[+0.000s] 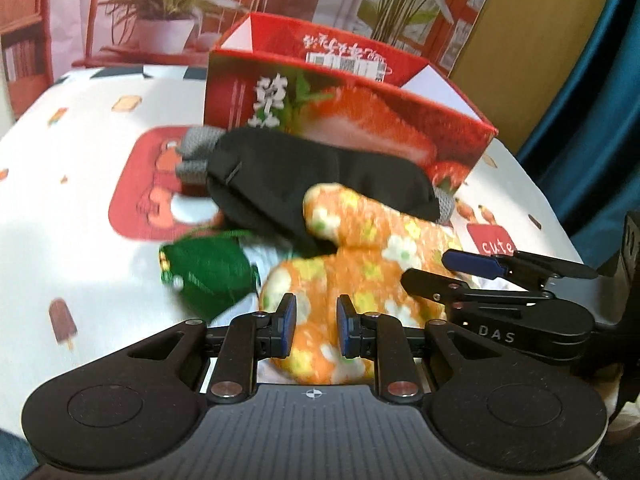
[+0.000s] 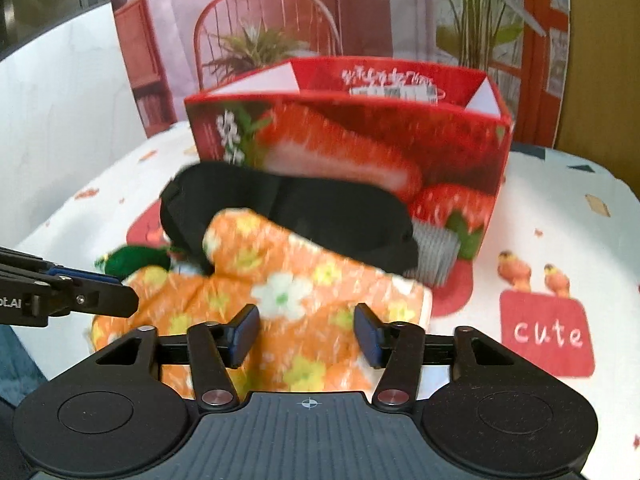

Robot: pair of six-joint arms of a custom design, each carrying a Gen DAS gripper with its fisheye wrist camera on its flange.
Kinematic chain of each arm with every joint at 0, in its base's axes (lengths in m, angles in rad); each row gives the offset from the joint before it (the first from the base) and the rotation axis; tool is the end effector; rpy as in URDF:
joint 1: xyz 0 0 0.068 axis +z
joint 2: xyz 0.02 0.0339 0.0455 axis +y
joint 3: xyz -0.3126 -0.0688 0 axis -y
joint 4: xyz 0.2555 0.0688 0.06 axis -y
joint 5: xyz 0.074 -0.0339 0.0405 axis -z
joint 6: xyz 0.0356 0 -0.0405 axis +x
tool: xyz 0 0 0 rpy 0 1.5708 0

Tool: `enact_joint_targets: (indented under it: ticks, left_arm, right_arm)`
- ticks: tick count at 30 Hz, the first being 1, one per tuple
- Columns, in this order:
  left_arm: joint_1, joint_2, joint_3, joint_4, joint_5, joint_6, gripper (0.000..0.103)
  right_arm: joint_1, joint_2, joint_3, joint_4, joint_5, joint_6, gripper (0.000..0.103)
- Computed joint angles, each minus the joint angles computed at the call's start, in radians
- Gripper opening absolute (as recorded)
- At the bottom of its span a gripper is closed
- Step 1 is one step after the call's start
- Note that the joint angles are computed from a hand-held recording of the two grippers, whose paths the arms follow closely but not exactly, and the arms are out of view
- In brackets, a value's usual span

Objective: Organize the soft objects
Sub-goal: 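Move both grippers down to the orange floral oven mitt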

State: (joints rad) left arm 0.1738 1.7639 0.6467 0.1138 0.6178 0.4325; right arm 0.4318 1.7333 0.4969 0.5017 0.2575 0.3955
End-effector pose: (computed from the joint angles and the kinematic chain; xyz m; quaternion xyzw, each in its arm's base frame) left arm 0.3003 0.0318 0.1300 0.2024 0.8960 -0.1989 0.3416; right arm 0.2686 0.1138 0.1276 0.0357 0.9071 0.0544 0.4158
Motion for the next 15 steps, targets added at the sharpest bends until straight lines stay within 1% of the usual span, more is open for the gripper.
enact_joint_targets:
  ticks: [4, 6, 11, 12, 15]
  left_arm:
    - [0.022, -0.002, -0.021, 0.027, 0.017, 0.006, 0.023]
    - [0.030, -0.006, -0.031, 0.041, 0.022, -0.001, 0.023]
    - [0.026, -0.016, -0.055, 0.091, -0.004, -0.034, 0.023]
    - [0.026, -0.017, -0.060, 0.099, -0.013, -0.038, 0.023]
    - [0.023, -0.011, -0.062, 0.100, -0.032, -0.047, 0.023]
  right_arm:
    - [0.015, 0.040, -0.023, 0.074, 0.026, -0.024, 0.056]
    - [0.015, 0.067, -0.045, 0.139, 0.028, -0.027, 0.057]
    - [-0.030, 0.148, -0.122, 0.361, -0.034, -0.013, 0.062]
    - [-0.038, 0.163, -0.133, 0.396, -0.042, -0.019, 0.065]
    - [-0.047, 0.181, -0.142, 0.432, -0.052, -0.020, 0.067]
